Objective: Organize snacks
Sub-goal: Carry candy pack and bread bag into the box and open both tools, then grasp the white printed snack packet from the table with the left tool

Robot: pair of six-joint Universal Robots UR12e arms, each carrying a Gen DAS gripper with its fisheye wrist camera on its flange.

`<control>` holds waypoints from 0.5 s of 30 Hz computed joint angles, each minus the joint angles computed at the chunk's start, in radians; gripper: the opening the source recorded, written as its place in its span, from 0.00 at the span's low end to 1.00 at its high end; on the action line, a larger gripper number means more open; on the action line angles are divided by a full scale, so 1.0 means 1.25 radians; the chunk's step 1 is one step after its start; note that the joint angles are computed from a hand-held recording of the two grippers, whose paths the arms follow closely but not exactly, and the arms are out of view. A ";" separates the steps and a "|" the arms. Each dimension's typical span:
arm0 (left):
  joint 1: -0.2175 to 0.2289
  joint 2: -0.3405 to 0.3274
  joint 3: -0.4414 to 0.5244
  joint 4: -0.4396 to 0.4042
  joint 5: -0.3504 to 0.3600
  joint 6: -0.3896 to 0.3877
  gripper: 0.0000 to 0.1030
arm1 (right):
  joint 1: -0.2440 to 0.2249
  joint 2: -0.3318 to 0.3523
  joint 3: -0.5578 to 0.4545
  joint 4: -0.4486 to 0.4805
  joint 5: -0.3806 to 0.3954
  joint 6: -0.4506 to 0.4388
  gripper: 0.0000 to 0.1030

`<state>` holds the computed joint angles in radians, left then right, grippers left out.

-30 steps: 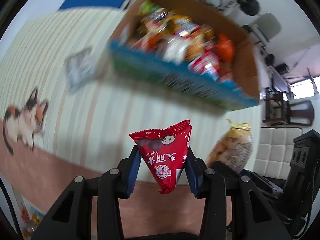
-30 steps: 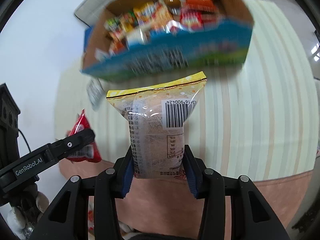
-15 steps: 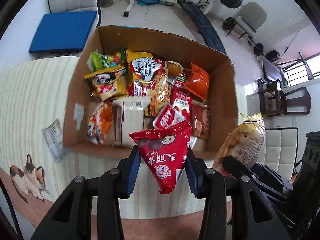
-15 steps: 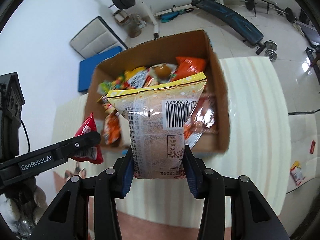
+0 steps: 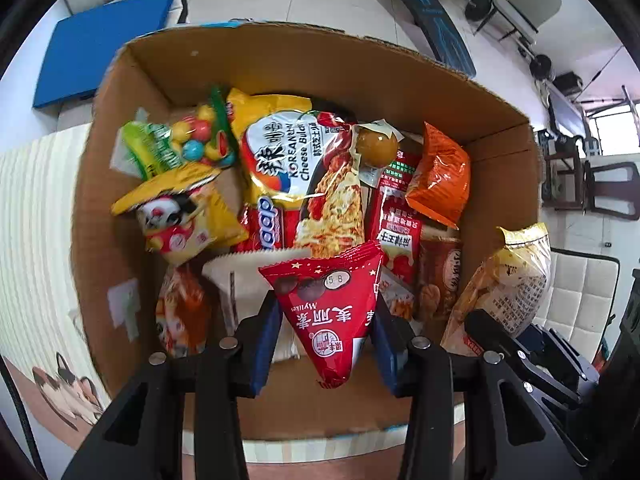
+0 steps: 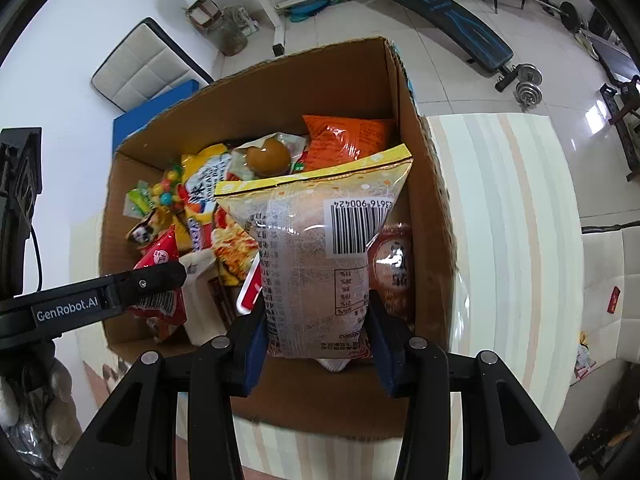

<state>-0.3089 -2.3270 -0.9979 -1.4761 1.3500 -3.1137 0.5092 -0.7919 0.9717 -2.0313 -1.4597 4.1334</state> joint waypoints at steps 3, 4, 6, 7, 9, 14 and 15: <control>-0.005 -0.019 0.028 -0.030 0.004 0.013 0.39 | -0.003 0.018 -0.025 0.025 0.004 -0.010 0.46; -0.007 -0.026 0.038 -0.042 0.010 0.013 0.39 | -0.004 0.023 -0.031 0.029 0.007 -0.012 0.47; -0.010 -0.039 0.058 -0.065 0.020 0.008 0.40 | -0.009 0.030 -0.037 0.033 0.023 -0.022 0.47; -0.011 -0.044 0.064 -0.069 0.024 0.008 0.42 | -0.010 0.034 -0.043 0.036 0.029 -0.024 0.50; -0.011 -0.047 0.066 -0.066 0.025 0.001 0.48 | -0.012 0.041 -0.054 0.054 0.031 -0.027 0.60; -0.004 -0.031 0.044 -0.036 0.002 0.000 0.67 | -0.010 0.042 -0.063 0.067 0.012 -0.034 0.78; -0.004 -0.025 0.036 -0.027 0.003 0.000 0.68 | -0.010 0.040 -0.061 0.066 0.012 -0.032 0.79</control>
<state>-0.3134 -2.3587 -0.9530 -1.5099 1.3536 -3.1143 0.4968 -0.7420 0.8953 -1.9484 -1.4449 4.0939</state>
